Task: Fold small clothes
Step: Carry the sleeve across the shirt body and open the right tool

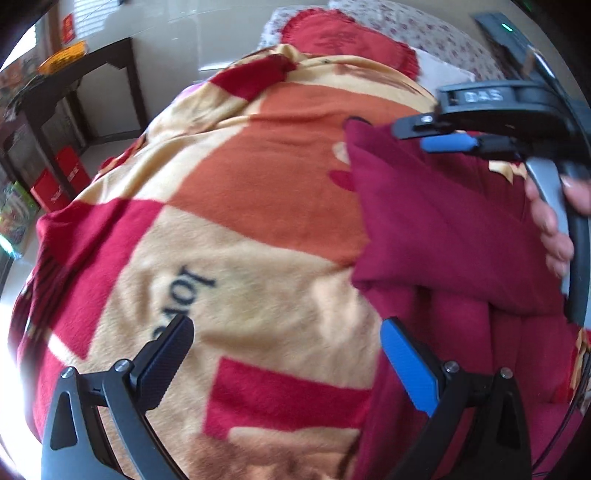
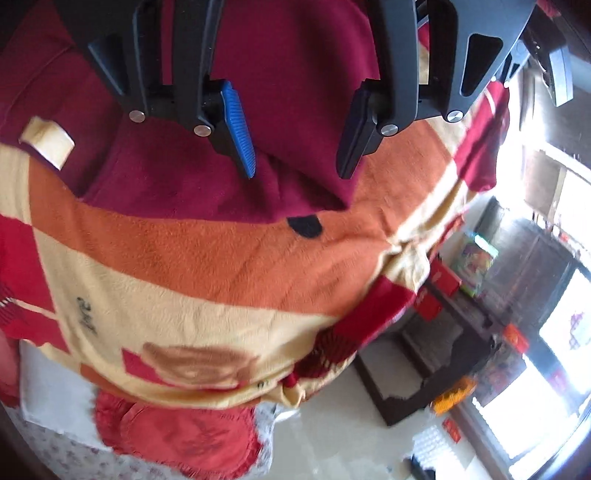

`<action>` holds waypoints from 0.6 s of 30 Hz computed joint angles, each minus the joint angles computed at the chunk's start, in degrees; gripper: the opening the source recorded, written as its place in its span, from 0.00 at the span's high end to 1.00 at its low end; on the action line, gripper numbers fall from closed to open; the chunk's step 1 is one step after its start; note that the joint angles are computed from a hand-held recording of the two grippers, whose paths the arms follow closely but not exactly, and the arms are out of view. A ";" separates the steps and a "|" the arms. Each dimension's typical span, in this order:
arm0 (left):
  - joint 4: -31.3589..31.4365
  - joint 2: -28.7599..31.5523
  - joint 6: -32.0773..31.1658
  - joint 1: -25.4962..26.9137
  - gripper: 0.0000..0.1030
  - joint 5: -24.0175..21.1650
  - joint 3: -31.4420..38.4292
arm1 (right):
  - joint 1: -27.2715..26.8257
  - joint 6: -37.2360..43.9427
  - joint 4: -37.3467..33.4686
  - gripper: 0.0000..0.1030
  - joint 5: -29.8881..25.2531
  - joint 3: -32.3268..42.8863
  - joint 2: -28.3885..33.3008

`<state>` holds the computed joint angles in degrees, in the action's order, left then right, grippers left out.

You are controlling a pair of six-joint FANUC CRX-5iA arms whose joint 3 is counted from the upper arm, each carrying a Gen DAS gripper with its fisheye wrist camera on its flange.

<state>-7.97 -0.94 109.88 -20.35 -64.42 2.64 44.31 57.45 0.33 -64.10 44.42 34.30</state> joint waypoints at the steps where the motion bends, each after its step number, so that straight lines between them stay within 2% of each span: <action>1: -0.59 0.64 0.12 -0.59 0.00 0.17 0.62 | 0.02 1.36 0.18 0.74 -1.50 1.50 1.05; 4: -2.01 2.64 0.92 -1.71 0.01 0.22 2.61 | 0.18 6.77 -0.71 0.72 -5.45 6.51 4.56; 9: 0.12 4.83 2.08 -0.28 0.03 1.44 3.83 | -0.20 8.87 -1.25 0.71 -4.75 7.72 6.05; 10: 0.86 4.75 2.12 0.29 0.04 1.94 3.47 | -0.12 8.55 -0.81 0.73 -4.14 7.58 6.13; 11: 1.32 4.43 2.25 0.70 0.08 2.44 3.00 | 0.20 8.45 0.25 0.84 -3.41 6.98 6.00; 12: 1.54 3.78 2.70 1.14 0.12 3.22 2.26 | 0.56 9.13 1.09 1.00 -2.06 6.00 5.50; 14: 2.97 2.70 2.38 2.14 0.16 4.67 0.79 | 0.39 11.41 -1.61 1.00 -1.61 6.70 5.27; 18: 3.09 0.88 4.40 3.06 0.22 5.34 -0.86 | 1.84 12.88 0.00 1.00 -0.30 8.32 6.10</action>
<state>-4.87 -0.06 114.28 -17.28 -59.07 1.78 46.15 70.33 0.33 -64.39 52.74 40.40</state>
